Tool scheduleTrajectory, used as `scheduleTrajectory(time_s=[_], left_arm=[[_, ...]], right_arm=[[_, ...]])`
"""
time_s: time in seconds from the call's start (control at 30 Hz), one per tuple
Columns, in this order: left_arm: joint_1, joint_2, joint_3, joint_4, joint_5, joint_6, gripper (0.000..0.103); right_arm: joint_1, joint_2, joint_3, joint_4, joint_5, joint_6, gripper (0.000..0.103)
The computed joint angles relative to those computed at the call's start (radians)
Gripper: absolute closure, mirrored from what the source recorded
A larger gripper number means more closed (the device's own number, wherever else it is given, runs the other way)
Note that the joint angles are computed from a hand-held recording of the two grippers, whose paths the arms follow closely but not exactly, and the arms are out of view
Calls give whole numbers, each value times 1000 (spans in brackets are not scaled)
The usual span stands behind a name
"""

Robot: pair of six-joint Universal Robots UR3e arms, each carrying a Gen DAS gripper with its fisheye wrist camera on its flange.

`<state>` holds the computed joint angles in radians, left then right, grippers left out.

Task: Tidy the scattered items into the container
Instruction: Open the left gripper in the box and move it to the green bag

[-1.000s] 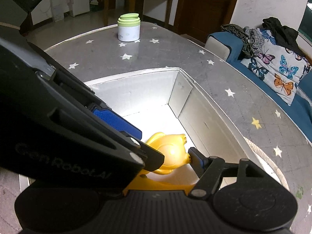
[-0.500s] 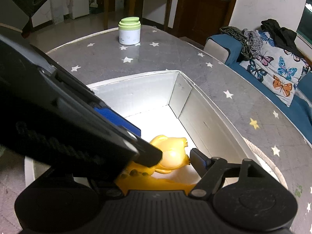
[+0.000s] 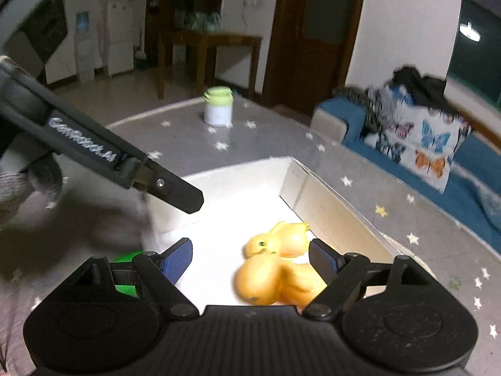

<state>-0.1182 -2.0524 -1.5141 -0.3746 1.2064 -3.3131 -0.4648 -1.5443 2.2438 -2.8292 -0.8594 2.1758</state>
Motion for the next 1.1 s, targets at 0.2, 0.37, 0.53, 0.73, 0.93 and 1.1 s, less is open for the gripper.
scheduleTrajectory(time_s=[0.2,0.37,0.53,0.73,0.93,1.1], left_arm=[[14,148,-286,155,48,1,68],[45,176,-411,217,24,-51,68],[62,140,-414,237,4,-82,68],[89,70,-367,230,-43,-105,68],[109,-3,-328,225,-104,-129,69],[111,10,-371,261,-148,-106,70]], right_arm=[[-108,-318,288,63,126,-130,20],[-149,-562,405,308,178,-277,20],[-8,-306,405,4,74,-83,20],[101,-40,328,-211,-29,130,20],[153,55,286,-293,-64,238,20],[163,83,294,-357,-81,261,20]])
